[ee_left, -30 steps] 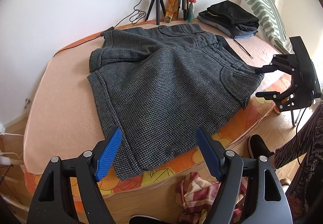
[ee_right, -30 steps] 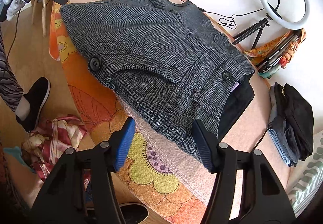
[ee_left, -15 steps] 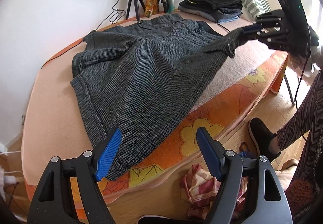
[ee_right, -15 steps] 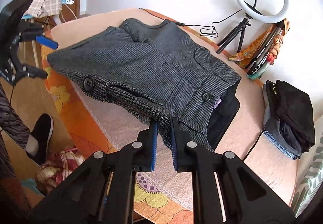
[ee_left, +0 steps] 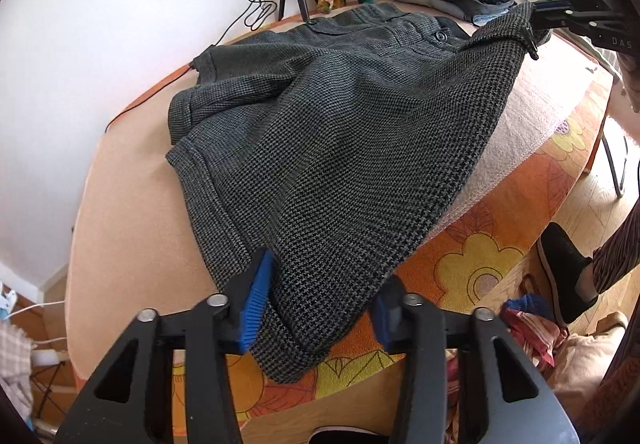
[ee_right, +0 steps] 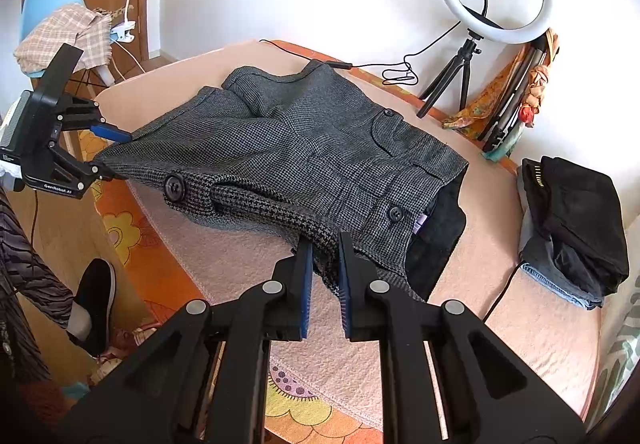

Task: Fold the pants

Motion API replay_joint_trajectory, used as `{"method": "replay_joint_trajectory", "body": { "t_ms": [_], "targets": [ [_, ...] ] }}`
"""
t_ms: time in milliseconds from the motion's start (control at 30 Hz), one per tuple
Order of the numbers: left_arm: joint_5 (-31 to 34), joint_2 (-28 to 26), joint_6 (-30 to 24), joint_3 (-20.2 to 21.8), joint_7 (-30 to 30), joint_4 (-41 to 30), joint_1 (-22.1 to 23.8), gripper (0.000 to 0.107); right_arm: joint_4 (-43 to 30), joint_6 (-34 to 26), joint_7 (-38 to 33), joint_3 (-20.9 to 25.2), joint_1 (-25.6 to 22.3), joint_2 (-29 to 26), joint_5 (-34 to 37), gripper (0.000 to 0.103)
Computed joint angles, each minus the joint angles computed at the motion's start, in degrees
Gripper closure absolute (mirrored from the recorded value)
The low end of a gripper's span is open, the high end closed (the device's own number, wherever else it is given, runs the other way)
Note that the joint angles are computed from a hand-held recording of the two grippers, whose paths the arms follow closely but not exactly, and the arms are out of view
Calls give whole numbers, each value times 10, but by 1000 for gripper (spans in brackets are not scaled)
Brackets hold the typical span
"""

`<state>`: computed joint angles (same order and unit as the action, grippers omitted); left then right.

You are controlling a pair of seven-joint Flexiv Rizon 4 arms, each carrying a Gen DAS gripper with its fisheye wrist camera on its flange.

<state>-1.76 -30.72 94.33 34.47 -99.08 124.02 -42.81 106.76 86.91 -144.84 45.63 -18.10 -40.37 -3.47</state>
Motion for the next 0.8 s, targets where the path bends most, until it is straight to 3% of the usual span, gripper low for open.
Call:
{"method": "replay_joint_trajectory", "body": {
  "t_ms": [100,200,400,533,667,800],
  "targets": [
    [4,6,32,-6,17,7,11,94,5,6,-3,0,0,2,1,91],
    [-20,3,56,47,20,10,-42,97,8,14,-4,9,-9,1,-2,91],
    [-55,36,125,81,59,20,-60,98,15,30,-2,85,-74,-8,-12,92],
    [-78,51,116,82,107,-7,-49,98,10,41,10,118,-97,-9,-40,92],
    [-99,49,83,104,173,-48,-60,98,-36,12,30,130,-97,-18,-69,92],
    [-103,32,28,85,237,-108,-22,98,-105,-14,29,91,-46,-20,-70,92]
  ]
}}
